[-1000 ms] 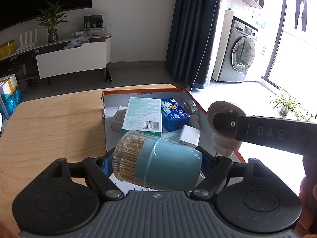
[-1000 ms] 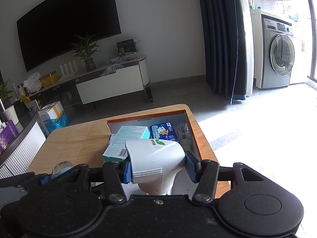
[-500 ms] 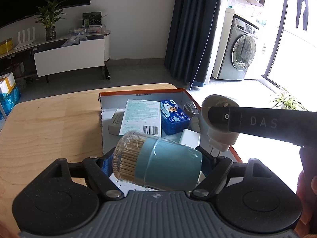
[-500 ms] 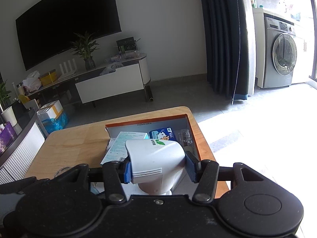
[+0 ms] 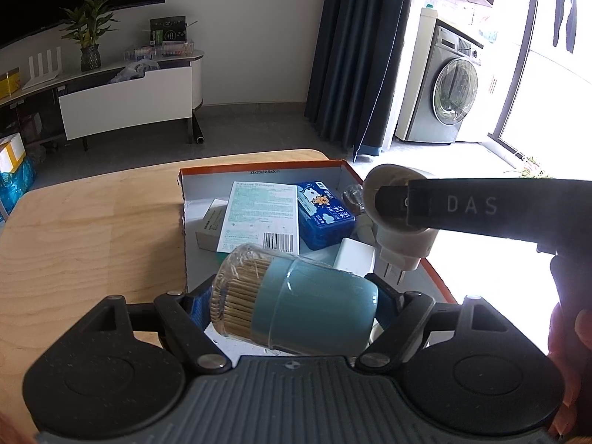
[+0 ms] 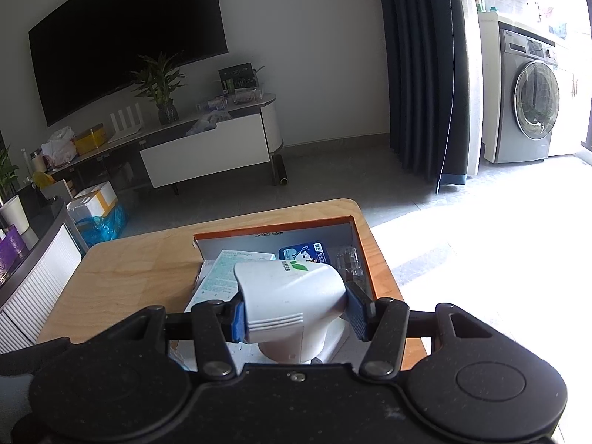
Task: Organize rigid objects
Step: 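Lower white adapter into lid and open right tool while left tool holds container, then lower blue toothpick container into the lid and open left tool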
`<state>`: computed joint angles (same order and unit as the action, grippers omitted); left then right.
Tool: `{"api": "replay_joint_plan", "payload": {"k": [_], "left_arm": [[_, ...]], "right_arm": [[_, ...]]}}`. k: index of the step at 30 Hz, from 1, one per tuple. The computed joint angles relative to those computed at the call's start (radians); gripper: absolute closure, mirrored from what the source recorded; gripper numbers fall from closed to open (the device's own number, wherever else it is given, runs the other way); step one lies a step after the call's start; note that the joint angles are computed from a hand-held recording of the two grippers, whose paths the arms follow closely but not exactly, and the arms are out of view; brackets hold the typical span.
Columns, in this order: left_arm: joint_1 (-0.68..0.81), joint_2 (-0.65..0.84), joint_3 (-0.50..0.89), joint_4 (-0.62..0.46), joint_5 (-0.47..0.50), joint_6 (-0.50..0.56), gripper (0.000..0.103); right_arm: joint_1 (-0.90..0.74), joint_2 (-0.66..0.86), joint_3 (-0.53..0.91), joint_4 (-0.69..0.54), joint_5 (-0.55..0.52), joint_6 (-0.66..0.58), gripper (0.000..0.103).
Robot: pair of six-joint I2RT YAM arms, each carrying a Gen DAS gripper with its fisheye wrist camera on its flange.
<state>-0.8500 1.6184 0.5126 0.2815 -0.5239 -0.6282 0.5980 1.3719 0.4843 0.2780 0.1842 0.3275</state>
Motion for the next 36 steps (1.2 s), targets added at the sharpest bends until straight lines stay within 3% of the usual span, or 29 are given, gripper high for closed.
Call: {"api": "replay_joint_plan", "payload": {"k": [19,24,33,36], "left_arm": [[0.022,0.032,0.007,0.012,0.024,0.0,0.021],[0.019,0.039,0.005,0.017,0.027,-0.004,0.021],[0.007,0.069,0.048,-0.017,0.041,-0.005,0.02],[-0.01,0.07,0.051,-0.026,0.027,-0.012,0.015]], "right_arm": [[-0.026,0.121,0.103,0.0,-0.026,-0.026,0.035],[-0.026,0.083,0.066,0.026,-0.016,-0.017,0.027],[-0.047,-0.016,-0.016,0.036,-0.016,-0.002,0.025],[-0.043,-0.051,-0.041,0.035,-0.01,-0.004,0.025]]}}
